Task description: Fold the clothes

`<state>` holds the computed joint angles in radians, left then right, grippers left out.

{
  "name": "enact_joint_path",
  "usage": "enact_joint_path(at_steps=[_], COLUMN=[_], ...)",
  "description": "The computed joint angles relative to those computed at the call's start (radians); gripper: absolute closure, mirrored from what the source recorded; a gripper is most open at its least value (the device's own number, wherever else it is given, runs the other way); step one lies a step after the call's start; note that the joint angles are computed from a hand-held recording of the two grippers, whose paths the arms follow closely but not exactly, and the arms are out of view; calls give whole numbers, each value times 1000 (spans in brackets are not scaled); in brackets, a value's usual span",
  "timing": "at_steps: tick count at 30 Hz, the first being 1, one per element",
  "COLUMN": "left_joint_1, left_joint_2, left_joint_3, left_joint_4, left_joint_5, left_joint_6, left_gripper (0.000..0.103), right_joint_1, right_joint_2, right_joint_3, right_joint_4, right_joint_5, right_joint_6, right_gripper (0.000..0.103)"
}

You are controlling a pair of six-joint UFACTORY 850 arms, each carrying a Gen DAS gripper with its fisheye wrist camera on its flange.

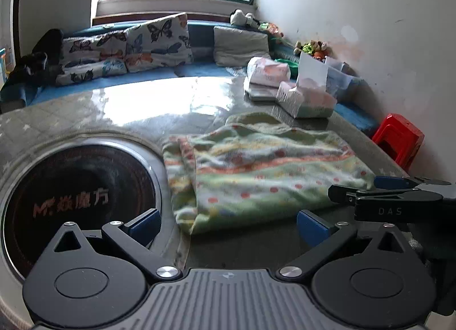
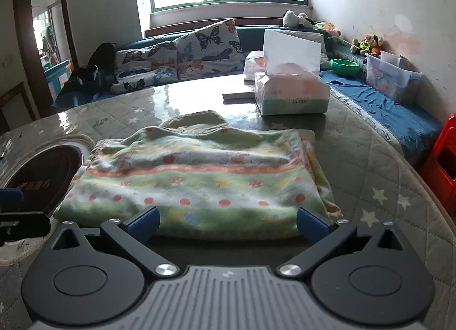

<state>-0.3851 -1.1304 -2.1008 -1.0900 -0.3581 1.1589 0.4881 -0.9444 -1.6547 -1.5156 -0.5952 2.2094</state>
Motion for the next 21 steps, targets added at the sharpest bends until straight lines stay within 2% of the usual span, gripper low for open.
enact_joint_path(at_steps=[6, 12, 21], left_joint_1=[-5, -7, -15], left_joint_2=[18, 21, 22], left_joint_3=[33, 42, 44], left_joint_4=[49, 155, 273], left_joint_5=[24, 40, 47], left_joint_6=[-56, -176, -301], left_gripper=[0, 0, 0], right_joint_1=[17, 44, 57], right_joint_2=[9, 8, 3], right_joint_3=[17, 26, 22], right_joint_4=[5, -11, 5], right_joint_5=[-18, -78, -51], right_joint_6=[49, 63, 42], right_gripper=[0, 0, 0])
